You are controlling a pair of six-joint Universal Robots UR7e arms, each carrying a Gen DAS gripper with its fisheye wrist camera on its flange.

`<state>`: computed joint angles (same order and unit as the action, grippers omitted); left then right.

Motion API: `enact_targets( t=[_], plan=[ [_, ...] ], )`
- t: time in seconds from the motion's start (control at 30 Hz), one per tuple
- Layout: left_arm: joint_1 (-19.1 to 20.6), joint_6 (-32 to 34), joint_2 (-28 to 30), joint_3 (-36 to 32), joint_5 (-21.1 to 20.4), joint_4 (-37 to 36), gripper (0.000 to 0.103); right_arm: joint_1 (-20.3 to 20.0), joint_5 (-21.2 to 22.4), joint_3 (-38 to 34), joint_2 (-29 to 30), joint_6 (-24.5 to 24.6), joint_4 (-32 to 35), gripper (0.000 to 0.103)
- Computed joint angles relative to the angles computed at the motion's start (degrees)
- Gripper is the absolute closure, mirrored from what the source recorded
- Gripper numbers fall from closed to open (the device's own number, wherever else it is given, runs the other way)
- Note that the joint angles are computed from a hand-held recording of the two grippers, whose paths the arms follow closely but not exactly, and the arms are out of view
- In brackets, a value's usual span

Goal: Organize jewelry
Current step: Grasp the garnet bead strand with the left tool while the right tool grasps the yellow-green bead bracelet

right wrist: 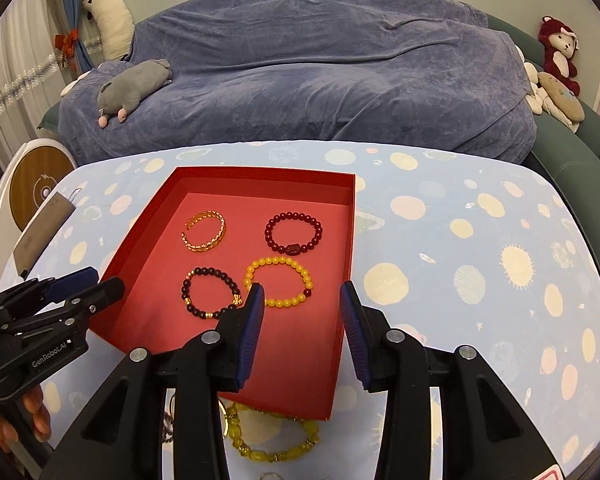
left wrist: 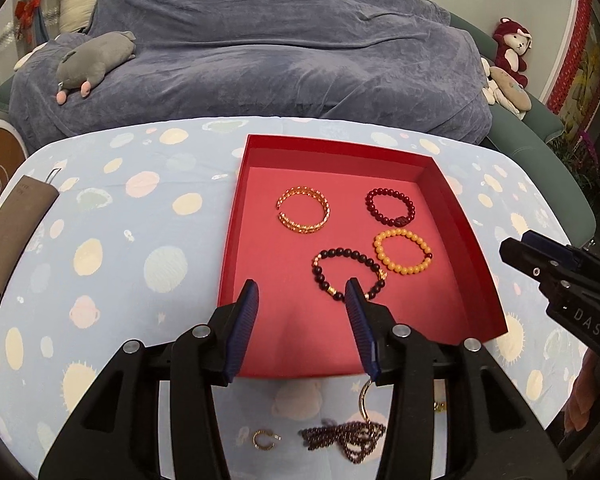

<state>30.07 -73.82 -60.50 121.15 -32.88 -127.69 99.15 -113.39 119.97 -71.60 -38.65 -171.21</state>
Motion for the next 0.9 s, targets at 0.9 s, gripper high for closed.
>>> enact_targets(
  t=[0.9],
  plan=[
    [-6.62,-12.88,6.22,4.94,-12.09,-1.2,0.051,-6.24,-2.54,15.91,-11.96,-1.17,0.46,0.063]
  ],
)
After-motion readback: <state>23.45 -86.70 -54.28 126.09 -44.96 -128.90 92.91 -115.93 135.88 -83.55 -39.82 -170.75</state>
